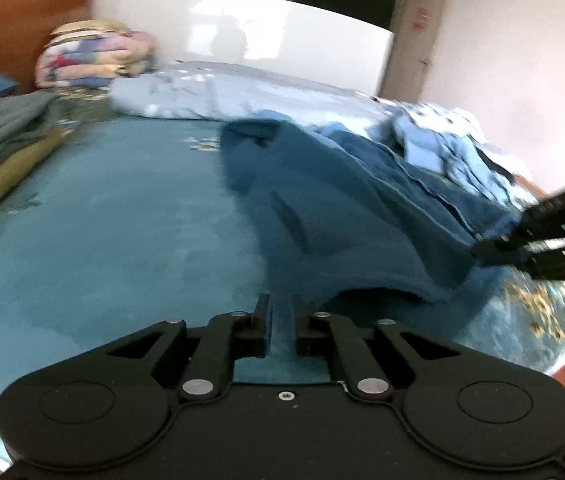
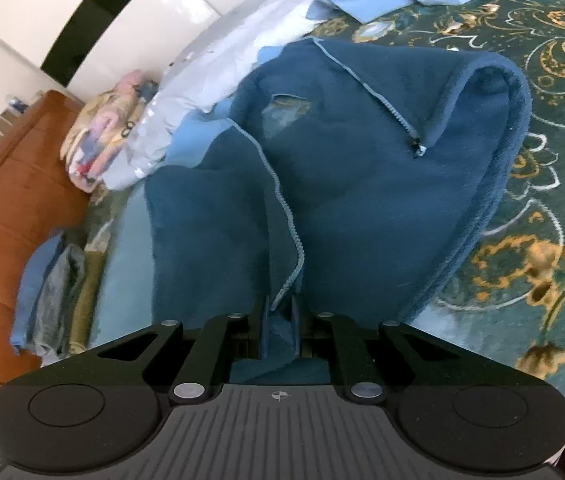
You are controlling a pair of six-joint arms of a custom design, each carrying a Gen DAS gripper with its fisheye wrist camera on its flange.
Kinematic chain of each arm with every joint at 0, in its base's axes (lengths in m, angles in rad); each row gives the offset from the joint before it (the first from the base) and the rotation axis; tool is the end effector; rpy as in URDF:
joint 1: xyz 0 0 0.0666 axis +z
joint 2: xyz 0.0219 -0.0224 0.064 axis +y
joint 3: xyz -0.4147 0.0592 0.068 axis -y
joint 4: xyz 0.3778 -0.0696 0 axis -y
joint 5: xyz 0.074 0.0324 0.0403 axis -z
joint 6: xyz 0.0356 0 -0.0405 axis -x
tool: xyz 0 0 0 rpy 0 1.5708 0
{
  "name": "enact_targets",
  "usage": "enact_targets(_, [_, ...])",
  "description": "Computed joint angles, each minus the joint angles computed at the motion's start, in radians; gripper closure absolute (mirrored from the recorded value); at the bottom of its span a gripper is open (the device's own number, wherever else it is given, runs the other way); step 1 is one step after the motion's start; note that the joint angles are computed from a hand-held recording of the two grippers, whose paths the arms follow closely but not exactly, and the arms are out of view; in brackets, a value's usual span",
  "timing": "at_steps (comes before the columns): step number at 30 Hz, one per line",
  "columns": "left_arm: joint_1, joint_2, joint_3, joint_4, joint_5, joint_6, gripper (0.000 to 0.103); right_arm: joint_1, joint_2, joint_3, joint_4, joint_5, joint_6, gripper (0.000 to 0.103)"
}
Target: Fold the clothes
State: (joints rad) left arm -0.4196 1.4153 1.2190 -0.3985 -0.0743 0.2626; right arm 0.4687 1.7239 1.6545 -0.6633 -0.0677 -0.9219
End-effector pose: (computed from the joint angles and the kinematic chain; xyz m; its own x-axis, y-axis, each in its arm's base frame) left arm 0.4447 -0.1959 0.4156 -0.5851 -0.0225 -0.8107 0.2053 0.9630 -0.1748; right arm 0.5438 0.2776 0.4305 -0.7555 0.5085 -0.4132 0.1760 0.7649 0.6196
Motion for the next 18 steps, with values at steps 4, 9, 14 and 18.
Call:
enact_targets(4, [-0.025, 0.010, 0.008, 0.005, -0.010, -0.086, 0.058, -0.006, 0.001, -0.001, -0.010, -0.001, -0.008, 0.093])
enact_targets(9, [-0.042, 0.049, 0.038, 0.005, -0.052, -0.182, 0.052, -0.011, 0.007, -0.002, -0.021, 0.002, -0.020, 0.092])
enact_targets(14, [-0.056, 0.113, 0.097, -0.018, -0.107, -0.284, 0.053, -0.020, 0.012, -0.010, -0.017, 0.002, -0.047, 0.082])
enact_targets(18, [-0.063, 0.146, 0.125, -0.012, -0.113, -0.311, 0.053, -0.026, 0.026, -0.003, -0.023, -0.009, -0.059, 0.079])
